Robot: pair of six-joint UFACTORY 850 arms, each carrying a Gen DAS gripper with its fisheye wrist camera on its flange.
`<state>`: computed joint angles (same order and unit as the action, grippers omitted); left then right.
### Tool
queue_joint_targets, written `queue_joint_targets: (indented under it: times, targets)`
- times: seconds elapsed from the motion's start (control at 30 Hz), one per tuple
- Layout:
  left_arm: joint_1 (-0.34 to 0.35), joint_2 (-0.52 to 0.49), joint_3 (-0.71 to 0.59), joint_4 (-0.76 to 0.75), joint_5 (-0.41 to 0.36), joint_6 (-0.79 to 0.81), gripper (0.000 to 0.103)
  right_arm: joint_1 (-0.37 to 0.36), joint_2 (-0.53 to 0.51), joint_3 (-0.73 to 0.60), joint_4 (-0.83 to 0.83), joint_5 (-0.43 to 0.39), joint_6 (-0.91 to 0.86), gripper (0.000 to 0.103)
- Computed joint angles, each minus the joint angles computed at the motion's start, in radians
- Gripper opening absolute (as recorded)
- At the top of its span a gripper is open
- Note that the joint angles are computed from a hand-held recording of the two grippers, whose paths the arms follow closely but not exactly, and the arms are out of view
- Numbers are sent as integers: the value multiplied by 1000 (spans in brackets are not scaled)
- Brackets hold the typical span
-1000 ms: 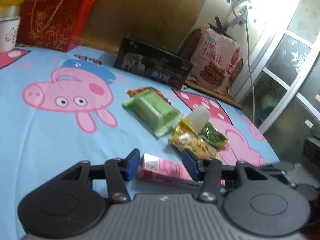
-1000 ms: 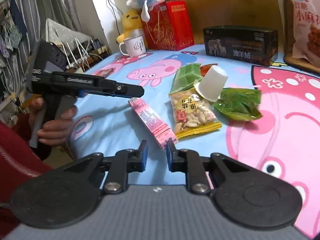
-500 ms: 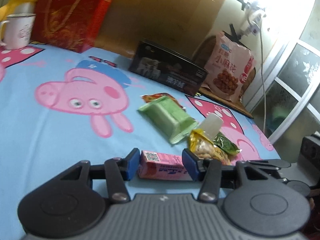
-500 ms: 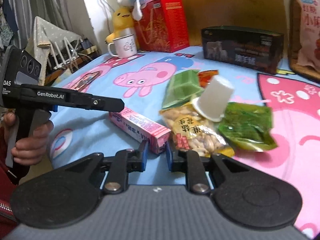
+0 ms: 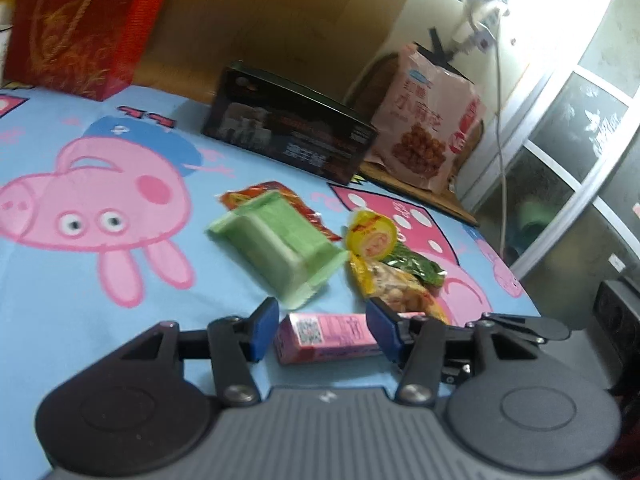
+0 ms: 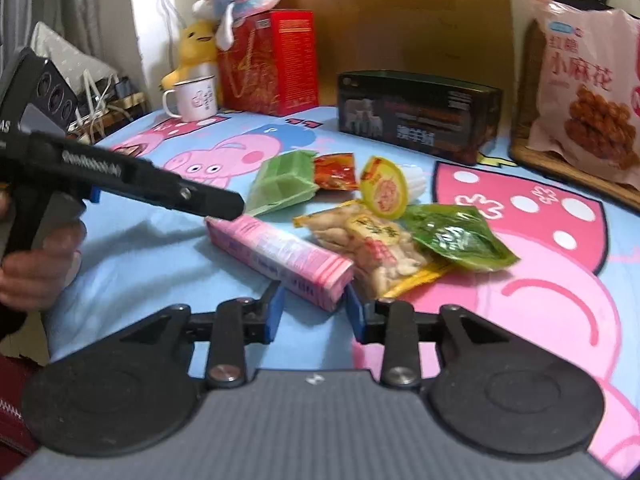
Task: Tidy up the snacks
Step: 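Close the left tool on the pink stick box lying on the sheet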
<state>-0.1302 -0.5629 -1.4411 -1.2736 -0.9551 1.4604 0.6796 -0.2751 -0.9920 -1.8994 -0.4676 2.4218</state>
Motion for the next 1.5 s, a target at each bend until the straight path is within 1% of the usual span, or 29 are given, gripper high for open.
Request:
queue_joint_targets:
  times: [0.07,0.13,0.2,0.3,0.37,0.43,0.5,0.57,0.63,0.67,0.7,0.73,0.77,0.83,0.9,0.97,1.03,1.13,1.23,1.33,1.4,1.47,1.5]
  targets:
    - [5,15,17,-10,45,5,49,-7,-22,-24,-61,25,39,38]
    - [11,27,29,-25,80,15,49,-5,-45,-55,-80,41,32,38]
    - [29,23,20,-28,70,-8,49,-3,-66,-80,-103,50,17,38]
    - [52,11,3,-41,58,-49,51,-16,-71,-84,-204,74,97,38]
    - [61,10,-2,-54,69,-51,51,-21,-72,-86,-193,68,86,38]
    - [66,6,-11,-50,57,-60,52,-26,-67,-80,-193,67,93,38]
    - [67,0,-22,-25,34,-67,54,-28,-63,-74,-209,66,116,39]
    - [63,4,-19,0,30,-62,56,-28,-66,-75,-222,63,121,40]
    - [55,5,-13,34,31,-67,56,-28,-72,-77,-258,63,148,41]
    - [50,3,-12,52,32,-80,54,-28,-75,-77,-287,60,173,42]
    - [44,8,1,58,43,-82,54,-27,-79,-78,-312,55,193,42]
    - [39,24,26,35,71,-44,54,-25,-84,-80,-327,50,201,42]
    - [30,37,41,30,98,-19,54,-22,-88,-86,-312,47,180,42]
    - [24,43,51,19,117,3,54,-19,-90,-89,-292,44,157,42]
    - [23,40,51,9,114,2,54,-23,-88,-85,-309,45,185,42]
    - [25,35,49,-4,105,5,58,-22,-88,-85,-300,40,185,42]
    - [24,38,56,-16,105,26,62,-16,-90,-87,-267,30,157,43]
    - [19,45,67,-28,115,58,64,-7,-97,-97,-214,21,90,44]
    - [22,42,66,-33,105,64,65,1,-104,-109,-168,15,25,48]
    - [29,37,64,-44,87,70,65,5,-109,-115,-140,9,-19,49]
    - [32,34,63,-49,79,77,65,4,-109,-115,-141,10,-18,50]
    - [34,32,62,-51,73,77,65,8,-111,-118,-133,8,-23,54]
    - [34,30,59,-51,70,76,65,9,-113,-121,-124,8,-34,62]
